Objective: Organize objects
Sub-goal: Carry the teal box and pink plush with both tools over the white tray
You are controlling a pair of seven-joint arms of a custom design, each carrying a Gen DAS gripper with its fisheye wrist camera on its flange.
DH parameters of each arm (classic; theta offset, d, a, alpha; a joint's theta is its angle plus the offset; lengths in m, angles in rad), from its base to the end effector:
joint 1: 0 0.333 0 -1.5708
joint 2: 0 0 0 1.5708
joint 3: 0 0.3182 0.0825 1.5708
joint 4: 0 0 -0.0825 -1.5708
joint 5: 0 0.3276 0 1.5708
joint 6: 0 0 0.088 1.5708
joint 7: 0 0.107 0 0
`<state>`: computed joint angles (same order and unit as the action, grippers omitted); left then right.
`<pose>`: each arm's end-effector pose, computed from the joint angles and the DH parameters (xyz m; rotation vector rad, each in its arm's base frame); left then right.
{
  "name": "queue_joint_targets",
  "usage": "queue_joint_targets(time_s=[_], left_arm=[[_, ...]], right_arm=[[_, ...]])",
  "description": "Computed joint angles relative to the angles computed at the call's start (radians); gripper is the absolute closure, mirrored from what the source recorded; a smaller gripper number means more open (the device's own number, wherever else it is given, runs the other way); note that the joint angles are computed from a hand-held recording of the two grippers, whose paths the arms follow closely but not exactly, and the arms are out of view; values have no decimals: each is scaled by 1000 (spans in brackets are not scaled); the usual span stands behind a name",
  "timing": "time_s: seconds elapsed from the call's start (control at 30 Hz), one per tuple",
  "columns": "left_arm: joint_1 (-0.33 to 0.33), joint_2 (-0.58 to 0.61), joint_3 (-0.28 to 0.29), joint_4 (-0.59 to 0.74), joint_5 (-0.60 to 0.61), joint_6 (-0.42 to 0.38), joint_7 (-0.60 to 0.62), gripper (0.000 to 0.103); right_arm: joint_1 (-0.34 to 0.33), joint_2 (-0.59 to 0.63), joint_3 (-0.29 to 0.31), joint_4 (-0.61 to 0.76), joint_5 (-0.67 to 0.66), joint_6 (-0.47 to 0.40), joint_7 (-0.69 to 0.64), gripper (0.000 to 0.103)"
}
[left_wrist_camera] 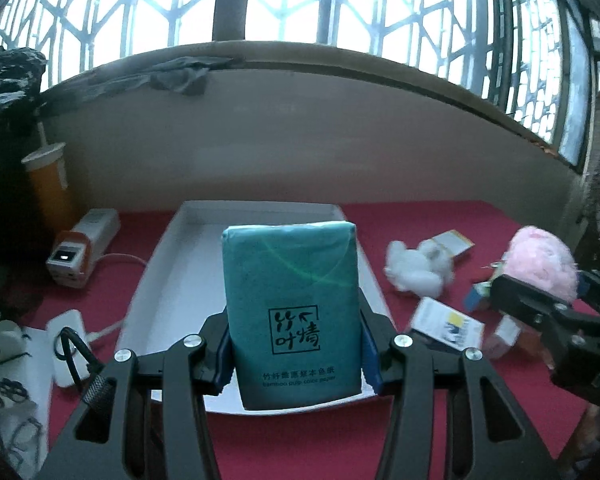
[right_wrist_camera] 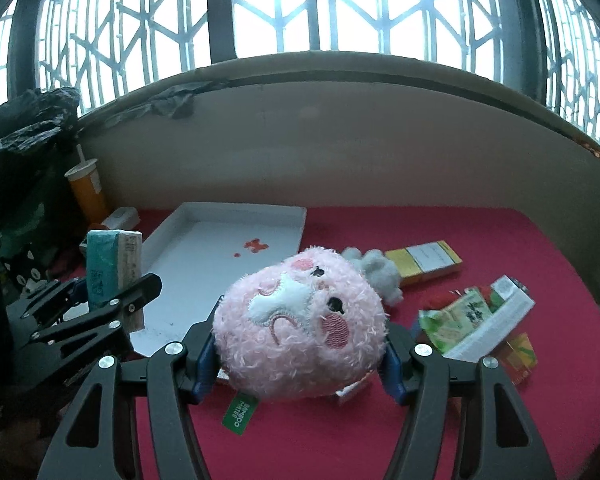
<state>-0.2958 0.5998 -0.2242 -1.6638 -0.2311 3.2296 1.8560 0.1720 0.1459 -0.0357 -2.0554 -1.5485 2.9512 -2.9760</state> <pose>0.6249 -0.2895 0.4175 -1.2924 2.0812 -1.1606 0.5262 0.1397 0.4385 -1.5326 1.7735 -0.8773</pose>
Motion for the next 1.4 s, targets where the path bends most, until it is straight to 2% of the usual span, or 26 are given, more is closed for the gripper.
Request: queue_joint_targets(time_s=[0.17,0.23,0.57,0.8,1.03,1.4], left_arm=[[-58,28,115,77,15,-38,-41,54],[-71,32,146,90,27,-38,-52,54],[-98,83,242,206,91,-94,-102,54],[-90,121,254,254,132,-139,-146,54],[-86,161,262,319,178,-187,-182,54],[-83,268,268,503,262,-316,-242,54]], right_arm=[[24,42,6,60,10,-31,13,33],[24,62,5,81,57,-12,-18,33],[83,134,-27,175,191,-16,-163,33],[131,185,-61,231,233,-37,-205,33],[149,253,-77,292,379,-40,-326,33],[188,338,-119,358,567,-36,-490,33]])
